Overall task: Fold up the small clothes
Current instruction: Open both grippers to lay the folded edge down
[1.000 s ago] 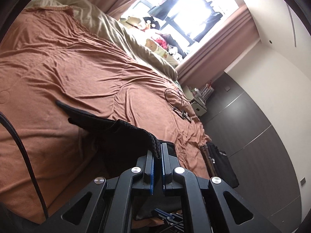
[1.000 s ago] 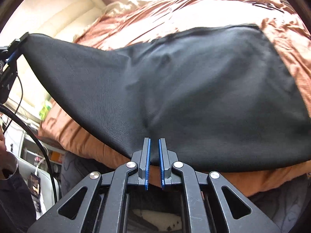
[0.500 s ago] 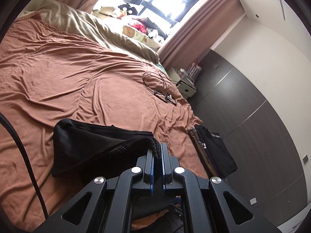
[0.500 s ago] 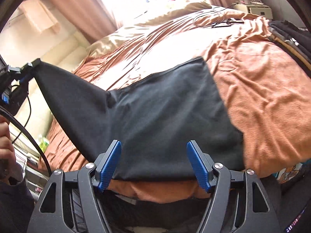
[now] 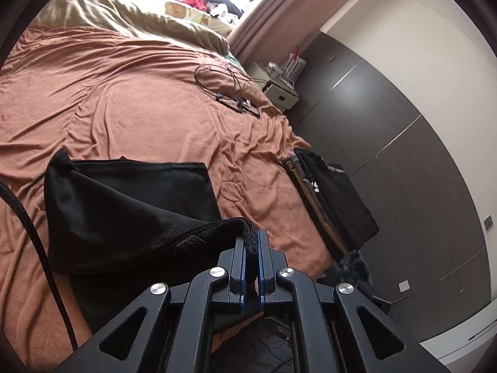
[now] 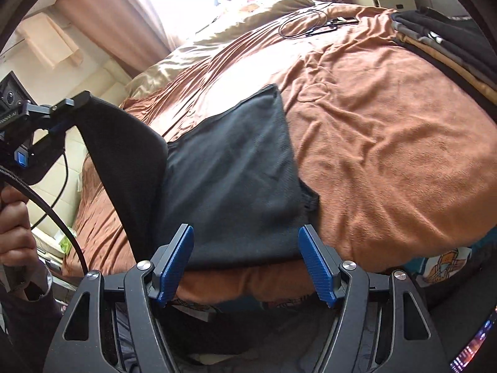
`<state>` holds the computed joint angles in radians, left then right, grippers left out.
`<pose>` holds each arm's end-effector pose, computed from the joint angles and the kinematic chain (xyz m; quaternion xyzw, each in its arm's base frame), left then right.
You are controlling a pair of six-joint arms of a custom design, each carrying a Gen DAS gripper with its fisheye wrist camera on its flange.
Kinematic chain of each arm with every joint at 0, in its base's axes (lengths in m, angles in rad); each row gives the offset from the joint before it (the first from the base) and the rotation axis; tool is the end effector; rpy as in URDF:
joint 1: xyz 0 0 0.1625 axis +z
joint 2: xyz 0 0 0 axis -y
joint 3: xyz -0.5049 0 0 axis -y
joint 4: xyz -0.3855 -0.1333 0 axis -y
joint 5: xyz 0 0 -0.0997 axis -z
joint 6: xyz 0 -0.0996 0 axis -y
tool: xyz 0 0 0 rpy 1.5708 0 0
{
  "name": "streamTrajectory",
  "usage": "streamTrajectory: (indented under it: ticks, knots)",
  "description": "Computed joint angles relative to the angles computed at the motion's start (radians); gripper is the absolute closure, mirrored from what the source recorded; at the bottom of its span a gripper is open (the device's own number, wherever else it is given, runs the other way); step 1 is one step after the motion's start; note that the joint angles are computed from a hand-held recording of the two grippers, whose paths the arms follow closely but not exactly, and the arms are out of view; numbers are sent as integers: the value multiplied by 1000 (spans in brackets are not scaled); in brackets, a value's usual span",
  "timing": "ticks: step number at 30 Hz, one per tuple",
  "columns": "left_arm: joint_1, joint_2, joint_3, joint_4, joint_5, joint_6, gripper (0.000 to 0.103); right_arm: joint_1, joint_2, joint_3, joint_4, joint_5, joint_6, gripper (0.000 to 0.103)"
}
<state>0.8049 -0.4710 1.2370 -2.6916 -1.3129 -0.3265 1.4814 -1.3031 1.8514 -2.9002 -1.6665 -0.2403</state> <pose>-0.4781 -0.7260 0.0687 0.1906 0.9576 -0.2153 0.0173 0.0694 -0.6118 0.4483 0.0515 -0.9224 0.3679 0.1060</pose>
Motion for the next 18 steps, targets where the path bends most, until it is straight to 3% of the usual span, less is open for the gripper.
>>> streamTrajectory:
  ticks: [6,11,16,18]
  knots:
    - [-11,61,-53,101,-29,8,96,-35,-29,20,14,31,10,35]
    - [2,63,-31,107,-37,-36,65,-53,-41,25,26,55,-4,35]
    - [16,10,58,68,20,-79,60,-54,-35,21,27,65,-26,35]
    - [19,-13,100,55,56,-94,60,-49,-27,12,33,64,-38,43]
